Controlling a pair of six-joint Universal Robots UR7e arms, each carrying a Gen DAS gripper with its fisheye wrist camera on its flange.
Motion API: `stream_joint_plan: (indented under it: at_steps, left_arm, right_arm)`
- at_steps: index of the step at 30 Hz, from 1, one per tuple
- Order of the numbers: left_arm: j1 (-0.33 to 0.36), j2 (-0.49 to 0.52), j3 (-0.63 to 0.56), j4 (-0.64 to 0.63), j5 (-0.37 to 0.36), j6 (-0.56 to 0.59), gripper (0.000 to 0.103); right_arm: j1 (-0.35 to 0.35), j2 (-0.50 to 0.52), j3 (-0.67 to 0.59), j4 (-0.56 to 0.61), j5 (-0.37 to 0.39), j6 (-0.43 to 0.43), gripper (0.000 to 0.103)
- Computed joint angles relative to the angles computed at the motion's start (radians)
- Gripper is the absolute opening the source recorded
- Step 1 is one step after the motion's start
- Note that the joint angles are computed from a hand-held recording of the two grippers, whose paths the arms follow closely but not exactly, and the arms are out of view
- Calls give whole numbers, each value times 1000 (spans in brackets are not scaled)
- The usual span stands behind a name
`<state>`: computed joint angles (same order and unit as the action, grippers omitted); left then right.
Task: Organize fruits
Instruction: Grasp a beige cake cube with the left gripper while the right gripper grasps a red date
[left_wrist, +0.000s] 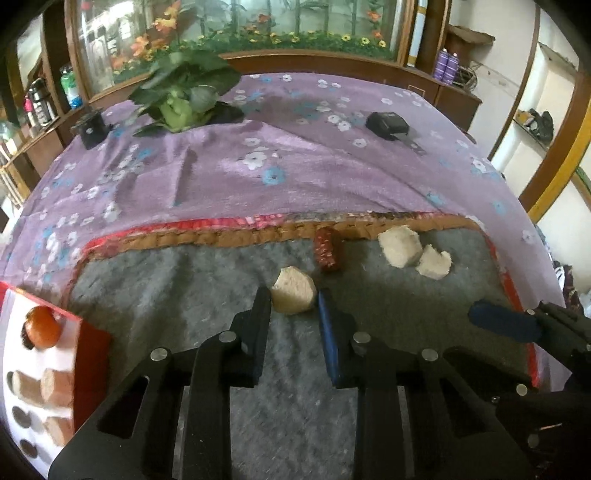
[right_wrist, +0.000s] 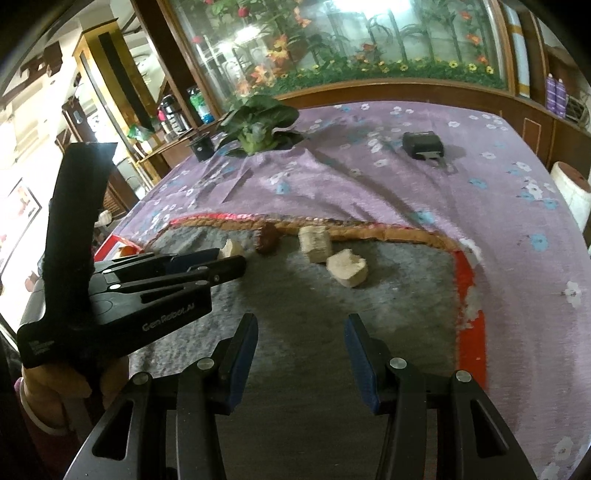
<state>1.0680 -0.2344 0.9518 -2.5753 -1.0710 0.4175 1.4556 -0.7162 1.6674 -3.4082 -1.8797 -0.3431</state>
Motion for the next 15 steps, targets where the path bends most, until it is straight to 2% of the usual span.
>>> stream_joint_plan:
  at_steps: [4,10,15]
  left_arm:
    - [3,-35,46,-29,12,-20,24]
    - [11,-87,117,-91,60,-29,24]
    - [19,-116,144,-120,61,-26,24]
  right_arm:
    - [14,11,-30,56,8,0,47]
    - [40,66,-139,132,-5,-24,47]
    - [61,144,-285,187,-60,-47,47]
